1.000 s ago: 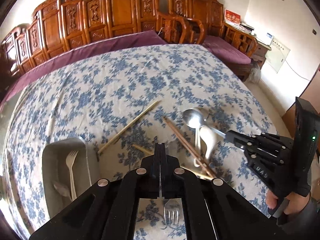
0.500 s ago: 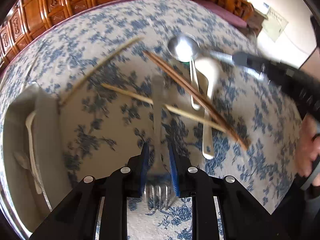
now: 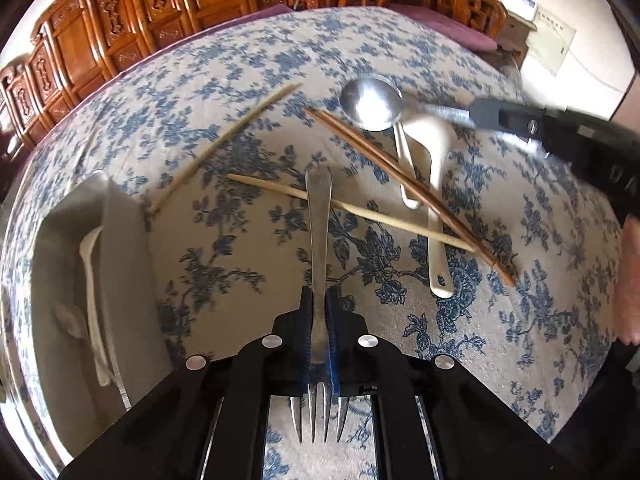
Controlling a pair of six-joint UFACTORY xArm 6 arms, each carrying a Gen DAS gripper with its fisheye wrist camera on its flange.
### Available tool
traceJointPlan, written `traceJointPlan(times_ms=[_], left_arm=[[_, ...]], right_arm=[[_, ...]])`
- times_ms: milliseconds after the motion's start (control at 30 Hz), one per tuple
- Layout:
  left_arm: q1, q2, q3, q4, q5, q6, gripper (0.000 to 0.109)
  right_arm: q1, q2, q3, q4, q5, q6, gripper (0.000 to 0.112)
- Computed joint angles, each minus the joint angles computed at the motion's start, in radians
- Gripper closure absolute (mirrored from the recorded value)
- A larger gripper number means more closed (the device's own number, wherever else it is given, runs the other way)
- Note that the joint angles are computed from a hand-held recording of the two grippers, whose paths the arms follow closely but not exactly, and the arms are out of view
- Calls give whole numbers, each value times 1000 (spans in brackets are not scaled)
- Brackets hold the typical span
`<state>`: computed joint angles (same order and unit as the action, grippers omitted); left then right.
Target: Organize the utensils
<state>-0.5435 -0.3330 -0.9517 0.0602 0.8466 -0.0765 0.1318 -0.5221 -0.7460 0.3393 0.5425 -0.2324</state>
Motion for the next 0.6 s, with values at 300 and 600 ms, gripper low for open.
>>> traceJointPlan(times_ms=[300,600], left_arm=[[49,-51,-33,-28,-1,32,103],[175,-115,-65,-47,31,92,103]], right_arm=[[39,-11,-5,-14,-3,20,110],[114,-13,-39,-31,-16,50,110]])
